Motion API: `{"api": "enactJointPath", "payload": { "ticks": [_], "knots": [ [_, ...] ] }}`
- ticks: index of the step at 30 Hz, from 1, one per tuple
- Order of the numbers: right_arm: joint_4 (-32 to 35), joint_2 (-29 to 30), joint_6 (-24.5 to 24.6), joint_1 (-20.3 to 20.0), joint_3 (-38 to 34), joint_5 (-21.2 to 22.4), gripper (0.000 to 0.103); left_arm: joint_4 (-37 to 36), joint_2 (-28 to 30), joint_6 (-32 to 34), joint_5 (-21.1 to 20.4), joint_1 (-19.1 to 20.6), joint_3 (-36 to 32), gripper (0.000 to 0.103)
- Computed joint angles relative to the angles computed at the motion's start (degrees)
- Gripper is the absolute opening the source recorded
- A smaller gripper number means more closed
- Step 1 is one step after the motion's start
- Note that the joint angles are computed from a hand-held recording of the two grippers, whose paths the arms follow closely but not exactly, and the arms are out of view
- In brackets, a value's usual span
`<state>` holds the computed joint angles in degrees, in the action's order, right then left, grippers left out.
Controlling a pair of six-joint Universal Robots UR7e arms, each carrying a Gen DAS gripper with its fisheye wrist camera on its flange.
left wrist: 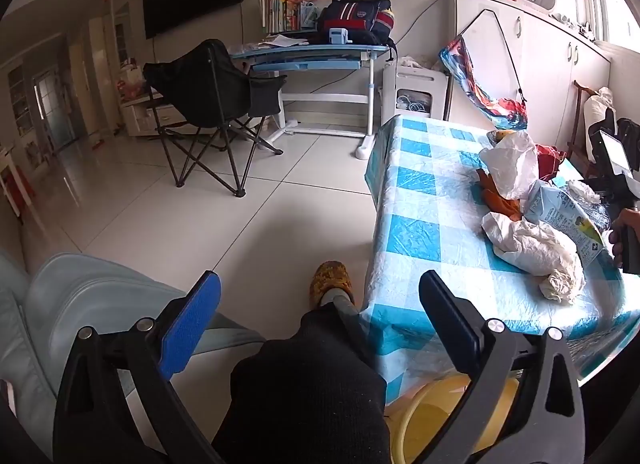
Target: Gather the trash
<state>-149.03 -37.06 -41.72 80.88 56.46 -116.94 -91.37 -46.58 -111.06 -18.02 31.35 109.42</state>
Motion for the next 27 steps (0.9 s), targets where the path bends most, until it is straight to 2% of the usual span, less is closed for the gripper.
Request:
{"api": "enactJointPath", "payload": {
  "ticks": [2,5,8,10,12,15,19,27],
  "knots": [
    [-4.46,-2.28,-0.58,0.08,3.99,2.37,0.097,-0.03,-0.13,-0.01,-0.03,-0.05,0.14,0.096],
    [-16.71,-7.20,-4.98,0.72,12.75,8.94,0.097,-0.19,-0.27,0.20,-0.03,-0.08,0.24,0.096],
    [-28.45,-14.29,-8.37,0.41,24.25,20.06,0.097,1.13,-0.04,-0.92,0.31,-0.25,-0.03,0.096],
    [-31.19,-19.05,-8.35,-0.84,31.17,27.85,0.097,2.67,0.02,-2.13,0.48,-0.55,-0.22,0.096],
    [-30.02,-23.00,-8.58,-2.12,36.85,32.27,0.097,4.98,0.17,-3.94,0.79,-0.94,-0.59,0.096],
    [-29.03,-26.79,-9.83,-2.90,42.77,34.64,0.097,9.83,0.80,-7.76,1.03,-2.01,-1.44,0.096],
    [-34.18,-31.75,-15.52,-3.97,51.67,39.64,0.097,11.81,1.27,-9.42,1.23,-3.27,-1.49,0.096],
    [-34.39,-37.32,-17.83,-7.06,59.13,43.89,0.097,10.51,0.41,-10.10,0.34,-5.65,0.60,0.096]
  ]
}}
